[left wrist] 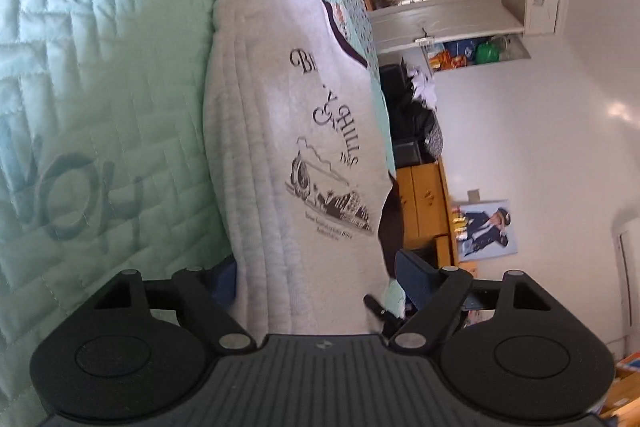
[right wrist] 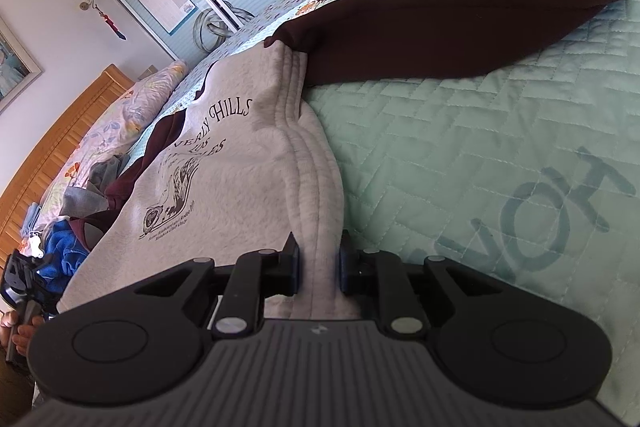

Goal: Fold clothes

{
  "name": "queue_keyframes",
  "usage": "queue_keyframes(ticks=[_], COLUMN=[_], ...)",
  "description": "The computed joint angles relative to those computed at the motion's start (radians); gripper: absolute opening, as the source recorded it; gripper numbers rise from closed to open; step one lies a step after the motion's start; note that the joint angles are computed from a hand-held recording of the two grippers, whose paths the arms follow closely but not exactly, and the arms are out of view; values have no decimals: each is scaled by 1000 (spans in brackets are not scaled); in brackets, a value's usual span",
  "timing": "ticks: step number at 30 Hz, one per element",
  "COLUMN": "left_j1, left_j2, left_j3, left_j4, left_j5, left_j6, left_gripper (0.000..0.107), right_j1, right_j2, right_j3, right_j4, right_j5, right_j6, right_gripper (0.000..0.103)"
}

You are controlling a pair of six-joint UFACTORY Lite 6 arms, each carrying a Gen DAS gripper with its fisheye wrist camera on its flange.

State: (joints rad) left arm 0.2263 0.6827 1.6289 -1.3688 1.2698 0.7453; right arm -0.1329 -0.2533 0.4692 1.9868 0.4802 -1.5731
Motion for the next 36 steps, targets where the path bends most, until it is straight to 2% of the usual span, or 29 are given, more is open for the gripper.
queue_keyframes(ticks=[7,10,12,14,17,27,29,30,31,36], left_j1=[20,23,17,13,1,-99,-139,-154,-166,-218], left_j2=[-39,-68,-92,-113,-145,-273,-313,-330,-346,-405], left_j3=[-41,-57,-67,-80,-98,-179,-199,-207,-213,-226], left_j4=[23,66,102,135,192,370,439,465,490,633], left_j5=[-32,-55,-85,-114,-164,-383,-444,-461,-475,-564], left_j6=[-27,-24,-19,-7,0,65,65,62,59,3], left_gripper=[76,69,59,54,45,40,30,20,17,14], right_j1=[4,9,8,5,-7,21,38,47,56,92], right_j2=[-1,-5,-5,-3,4,-10,-16,-19,-22,-27], right_j3=[1,-4,-4,-4,1,1,5,7,10,27], right_j4=[0,10,11,10,-2,3,2,2,1,-16], right_j5=[-4,-6,-5,-1,8,-29,-53,-66,-79,-135], right_j6=[6,-2,-5,-4,-1,2,3,4,3,17], right_gripper=[20,20,20,20,20,20,20,21,21,22])
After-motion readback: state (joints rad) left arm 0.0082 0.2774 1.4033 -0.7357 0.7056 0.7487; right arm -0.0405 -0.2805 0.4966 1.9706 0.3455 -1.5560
